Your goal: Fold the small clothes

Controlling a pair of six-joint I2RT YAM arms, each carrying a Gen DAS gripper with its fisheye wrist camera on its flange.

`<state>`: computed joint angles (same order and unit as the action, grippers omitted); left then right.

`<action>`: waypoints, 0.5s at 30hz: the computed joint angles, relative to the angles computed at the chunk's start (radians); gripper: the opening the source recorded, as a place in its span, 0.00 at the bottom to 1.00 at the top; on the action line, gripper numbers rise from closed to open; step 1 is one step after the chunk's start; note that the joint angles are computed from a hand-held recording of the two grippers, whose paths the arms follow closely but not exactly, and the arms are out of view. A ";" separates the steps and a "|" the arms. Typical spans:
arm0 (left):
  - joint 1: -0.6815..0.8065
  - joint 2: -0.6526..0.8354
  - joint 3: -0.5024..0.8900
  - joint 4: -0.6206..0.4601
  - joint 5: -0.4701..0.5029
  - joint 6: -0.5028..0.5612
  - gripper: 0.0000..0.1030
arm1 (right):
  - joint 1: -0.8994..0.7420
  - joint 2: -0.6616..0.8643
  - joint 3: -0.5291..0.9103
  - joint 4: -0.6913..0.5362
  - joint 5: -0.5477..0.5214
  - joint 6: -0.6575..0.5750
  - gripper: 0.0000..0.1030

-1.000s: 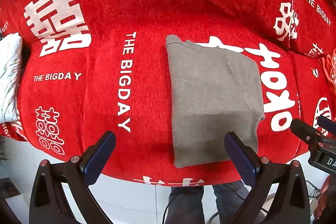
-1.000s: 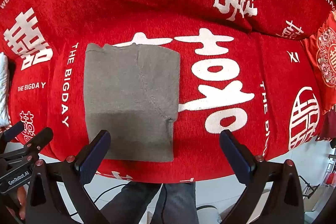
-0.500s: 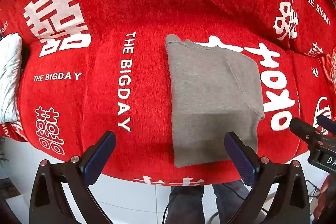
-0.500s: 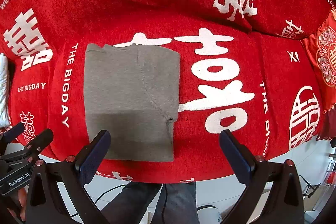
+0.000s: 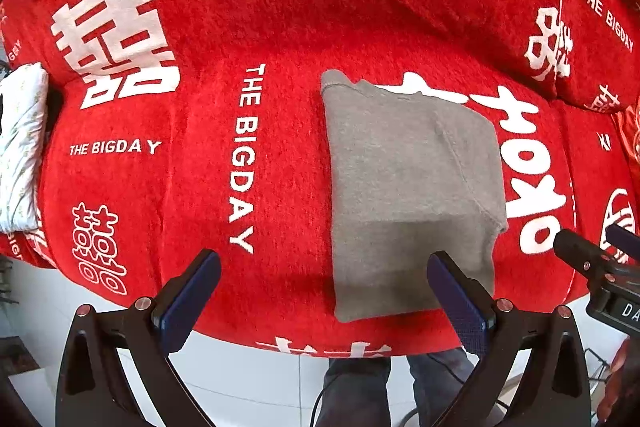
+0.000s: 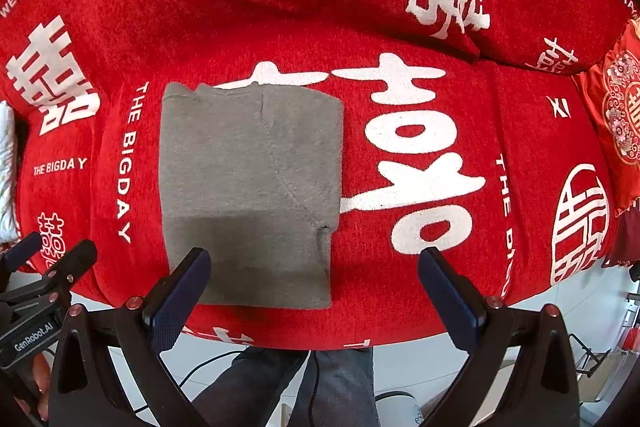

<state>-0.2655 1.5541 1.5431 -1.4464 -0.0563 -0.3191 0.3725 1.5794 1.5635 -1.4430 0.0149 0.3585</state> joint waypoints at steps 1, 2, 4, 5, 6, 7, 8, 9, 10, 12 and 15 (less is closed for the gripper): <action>0.002 -0.001 -0.001 0.002 -0.006 -0.004 1.00 | 0.000 0.001 -0.001 0.001 0.000 -0.001 1.00; 0.003 -0.001 -0.001 0.002 -0.007 -0.004 1.00 | 0.000 0.001 -0.001 0.003 -0.001 -0.002 1.00; 0.008 -0.002 -0.001 0.002 -0.008 -0.003 1.00 | 0.000 0.002 0.000 0.001 0.000 -0.003 1.00; 0.010 -0.001 -0.001 0.003 -0.009 -0.002 1.00 | 0.001 0.003 -0.001 0.001 0.001 -0.004 1.00; 0.011 -0.002 -0.001 0.004 -0.011 -0.001 1.00 | 0.002 0.004 -0.001 0.000 0.002 -0.005 1.00; 0.012 -0.003 -0.003 0.006 -0.014 -0.001 1.00 | 0.003 0.006 0.000 -0.001 0.003 -0.006 1.00; 0.012 -0.003 -0.004 0.008 -0.015 -0.002 1.00 | 0.005 0.006 -0.001 -0.001 0.004 -0.006 1.00; 0.010 -0.003 -0.003 0.009 -0.017 -0.004 1.00 | 0.006 0.006 -0.001 -0.002 0.004 -0.005 1.00; 0.009 -0.002 -0.002 0.010 -0.019 -0.007 1.00 | 0.005 0.007 -0.001 -0.001 0.005 -0.007 1.00; 0.010 -0.002 -0.003 0.010 -0.018 -0.005 1.00 | 0.006 0.008 0.000 -0.002 0.005 -0.007 1.00; 0.009 -0.006 -0.005 0.019 -0.017 -0.005 1.00 | 0.006 0.008 0.000 -0.002 0.005 -0.007 1.00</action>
<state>-0.2567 1.5477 1.5384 -1.4273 -0.0737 -0.3237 0.3782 1.5873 1.5635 -1.4448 0.0201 0.3512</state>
